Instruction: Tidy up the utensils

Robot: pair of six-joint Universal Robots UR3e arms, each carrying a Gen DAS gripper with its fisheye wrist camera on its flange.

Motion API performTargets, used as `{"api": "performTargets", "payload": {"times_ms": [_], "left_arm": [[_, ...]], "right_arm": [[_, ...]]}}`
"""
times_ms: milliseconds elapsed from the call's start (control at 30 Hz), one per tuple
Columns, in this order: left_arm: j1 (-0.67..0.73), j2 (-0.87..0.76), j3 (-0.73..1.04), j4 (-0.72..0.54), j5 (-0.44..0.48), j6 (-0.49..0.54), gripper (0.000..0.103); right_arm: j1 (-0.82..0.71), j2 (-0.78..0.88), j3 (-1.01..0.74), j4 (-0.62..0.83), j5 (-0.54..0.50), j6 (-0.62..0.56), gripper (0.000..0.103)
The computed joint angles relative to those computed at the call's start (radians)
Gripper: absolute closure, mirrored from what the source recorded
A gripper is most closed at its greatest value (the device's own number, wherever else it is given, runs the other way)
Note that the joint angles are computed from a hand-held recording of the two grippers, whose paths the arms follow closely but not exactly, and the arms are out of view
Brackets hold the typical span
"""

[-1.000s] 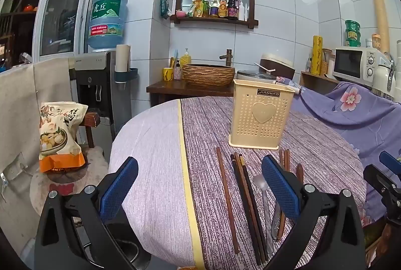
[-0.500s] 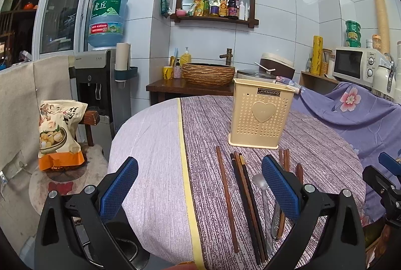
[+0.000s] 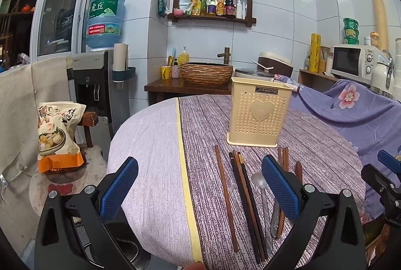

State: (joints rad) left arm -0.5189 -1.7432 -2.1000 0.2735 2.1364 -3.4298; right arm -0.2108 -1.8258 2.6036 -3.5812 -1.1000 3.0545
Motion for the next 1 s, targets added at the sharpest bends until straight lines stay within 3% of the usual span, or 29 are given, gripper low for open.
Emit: {"api": "performTargets", "payload": {"times_ms": [1000], "left_arm": [[0.000,-0.001,0.007,-0.009,-0.001,-0.002,0.006]], "right_arm": [[0.032,0.026,-0.020,-0.005,-0.029,0.008,0.005]]}}
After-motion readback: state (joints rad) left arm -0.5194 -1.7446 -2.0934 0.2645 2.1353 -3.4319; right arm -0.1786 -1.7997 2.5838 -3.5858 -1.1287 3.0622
